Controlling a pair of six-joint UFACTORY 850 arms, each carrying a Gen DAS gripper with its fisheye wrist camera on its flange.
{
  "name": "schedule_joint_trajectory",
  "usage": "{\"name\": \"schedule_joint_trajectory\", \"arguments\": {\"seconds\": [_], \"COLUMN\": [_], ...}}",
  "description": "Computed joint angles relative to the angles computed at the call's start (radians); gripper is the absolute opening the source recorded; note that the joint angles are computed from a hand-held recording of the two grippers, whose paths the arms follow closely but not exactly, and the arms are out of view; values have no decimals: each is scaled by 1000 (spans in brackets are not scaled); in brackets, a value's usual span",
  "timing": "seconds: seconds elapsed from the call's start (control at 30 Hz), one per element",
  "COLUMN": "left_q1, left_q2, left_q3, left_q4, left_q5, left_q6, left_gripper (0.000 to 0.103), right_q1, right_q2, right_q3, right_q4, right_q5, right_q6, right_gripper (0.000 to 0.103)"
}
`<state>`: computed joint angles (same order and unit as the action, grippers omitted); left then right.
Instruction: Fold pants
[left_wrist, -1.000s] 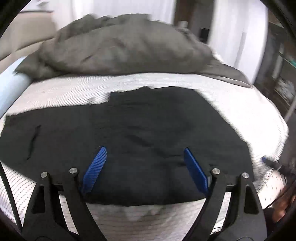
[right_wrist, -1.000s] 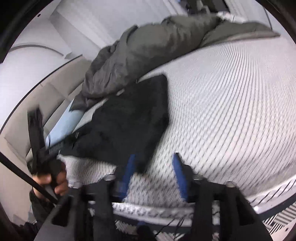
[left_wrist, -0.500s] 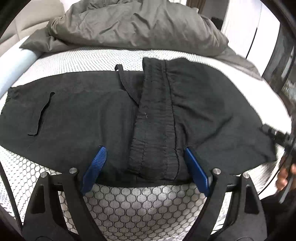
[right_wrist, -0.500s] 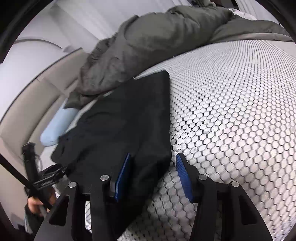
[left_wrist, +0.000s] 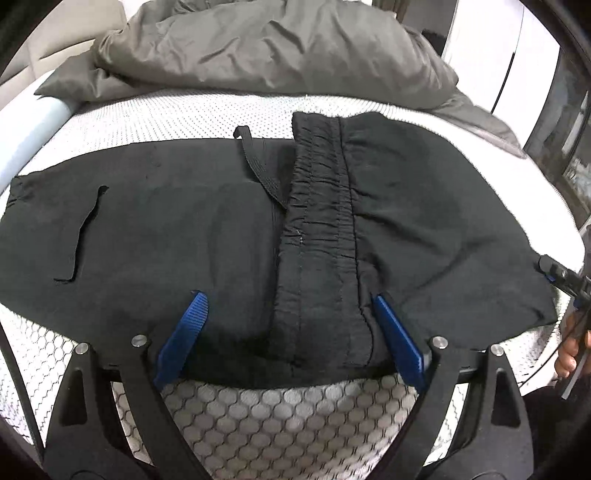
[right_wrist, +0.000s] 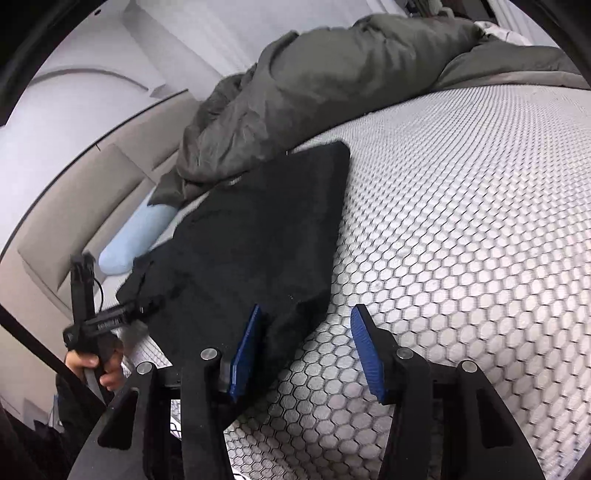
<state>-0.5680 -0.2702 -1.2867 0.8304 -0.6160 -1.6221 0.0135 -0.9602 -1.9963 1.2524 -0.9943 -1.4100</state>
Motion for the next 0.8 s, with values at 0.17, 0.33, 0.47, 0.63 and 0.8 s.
{"name": "schedule_joint_trajectory", "arguments": {"seconds": [0.17, 0.33, 0.47, 0.63, 0.8], "left_q1": [-23, -41, -30, -43, -54], "left_q2": [52, 18, -84, -69, -56], "left_q3": [41, -10, -105, -68, -55], "left_q4": [201, 275, 24, 68, 67], "left_q5": [13, 35, -34, -44, -55], "left_q6": [-259, -278, 15, -5, -25], "left_gripper": [90, 90, 90, 92, 92], "right_q1": [52, 154, 243, 221, 160], "right_q2": [178, 274, 250, 276, 279], "right_q3": [236, 395, 408, 474, 463], "right_q4": [182, 230, 174, 339, 277], "right_q5": [224, 272, 422, 513, 500], "right_q6": [-293, -499, -487, -695, -557], "right_gripper": [51, 49, 39, 32, 32]}}
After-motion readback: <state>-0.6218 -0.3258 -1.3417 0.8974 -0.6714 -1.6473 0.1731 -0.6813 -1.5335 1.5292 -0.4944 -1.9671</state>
